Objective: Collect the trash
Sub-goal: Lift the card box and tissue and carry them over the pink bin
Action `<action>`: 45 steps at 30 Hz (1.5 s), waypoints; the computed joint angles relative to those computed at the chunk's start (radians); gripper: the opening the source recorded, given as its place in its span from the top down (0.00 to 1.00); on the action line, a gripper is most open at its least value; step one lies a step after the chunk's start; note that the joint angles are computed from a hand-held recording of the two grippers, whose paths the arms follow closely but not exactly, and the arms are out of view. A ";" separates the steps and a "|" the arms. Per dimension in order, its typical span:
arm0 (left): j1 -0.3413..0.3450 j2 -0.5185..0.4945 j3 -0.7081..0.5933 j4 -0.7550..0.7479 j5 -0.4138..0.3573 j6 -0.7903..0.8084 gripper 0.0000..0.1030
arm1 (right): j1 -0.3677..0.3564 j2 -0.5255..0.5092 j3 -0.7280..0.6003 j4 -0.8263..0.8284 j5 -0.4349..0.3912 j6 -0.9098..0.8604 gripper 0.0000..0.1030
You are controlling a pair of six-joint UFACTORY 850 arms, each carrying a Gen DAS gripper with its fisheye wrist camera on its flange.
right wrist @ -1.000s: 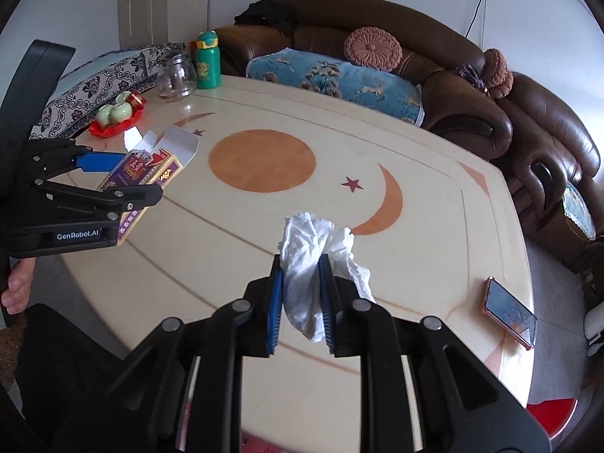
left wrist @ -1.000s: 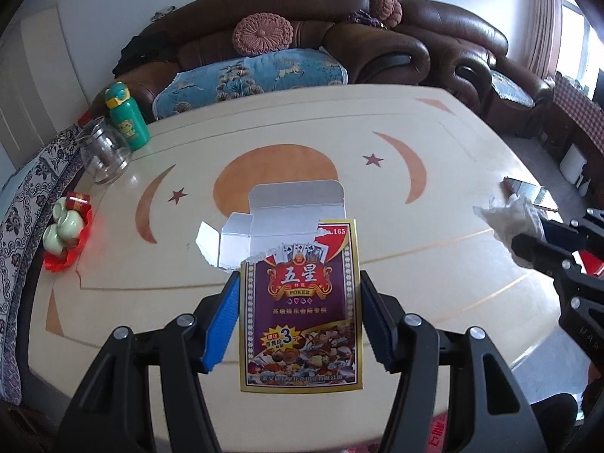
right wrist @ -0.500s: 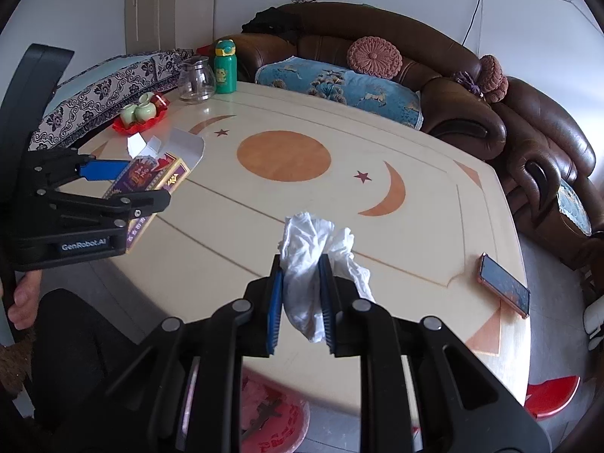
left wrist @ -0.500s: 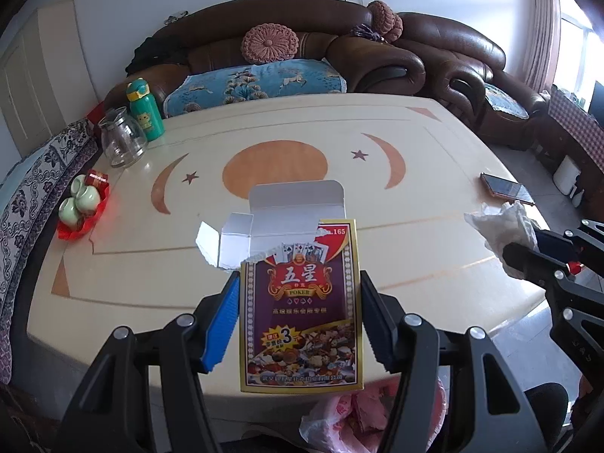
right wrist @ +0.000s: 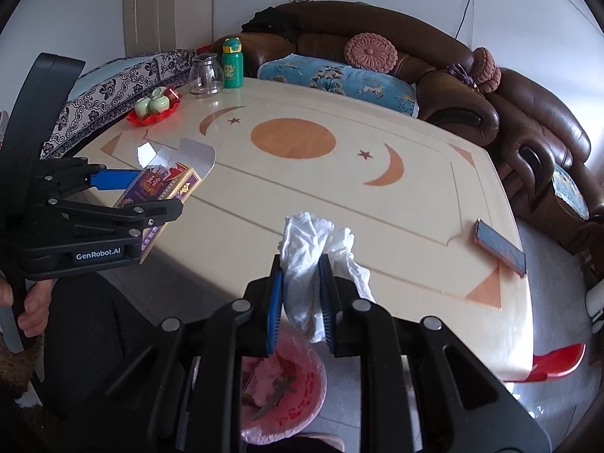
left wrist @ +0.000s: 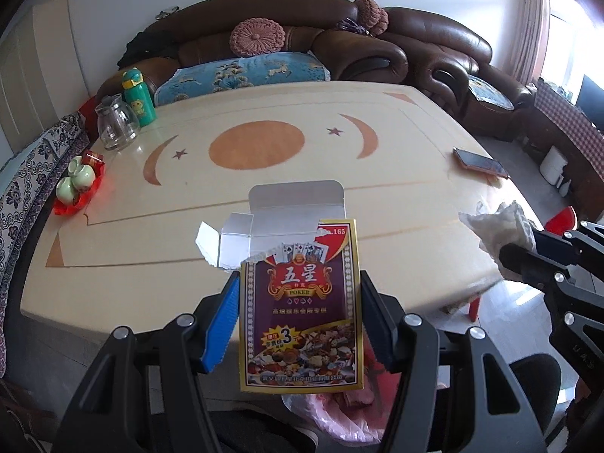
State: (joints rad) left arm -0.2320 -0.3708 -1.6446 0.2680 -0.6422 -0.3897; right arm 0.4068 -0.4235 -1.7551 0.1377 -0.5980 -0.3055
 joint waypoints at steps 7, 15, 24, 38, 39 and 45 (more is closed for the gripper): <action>-0.023 0.047 0.085 -0.029 0.009 0.021 0.43 | 0.005 0.071 0.111 -0.010 0.023 0.034 0.81; -0.045 0.069 0.176 -0.095 0.003 0.066 0.43 | 0.012 0.123 0.227 -0.009 0.025 0.056 0.81; -0.053 0.055 0.238 -0.164 -0.008 0.126 0.43 | 0.002 0.112 0.284 0.012 0.019 0.072 0.81; -0.054 -0.035 0.277 -0.278 -0.038 0.206 0.43 | -0.001 0.019 0.304 0.048 -0.024 0.072 0.81; -0.054 -0.042 0.275 -0.285 -0.040 0.210 0.43 | 0.000 0.010 0.303 0.039 -0.026 0.081 0.81; -0.056 -0.092 0.264 -0.291 -0.060 0.219 0.43 | 0.001 -0.035 0.299 0.051 -0.036 0.096 0.81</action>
State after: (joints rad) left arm -0.2876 -0.4633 -1.3804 -0.0230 -0.7018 -0.1704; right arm 0.4076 -0.4588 -1.4561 0.1885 -0.6339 -0.2091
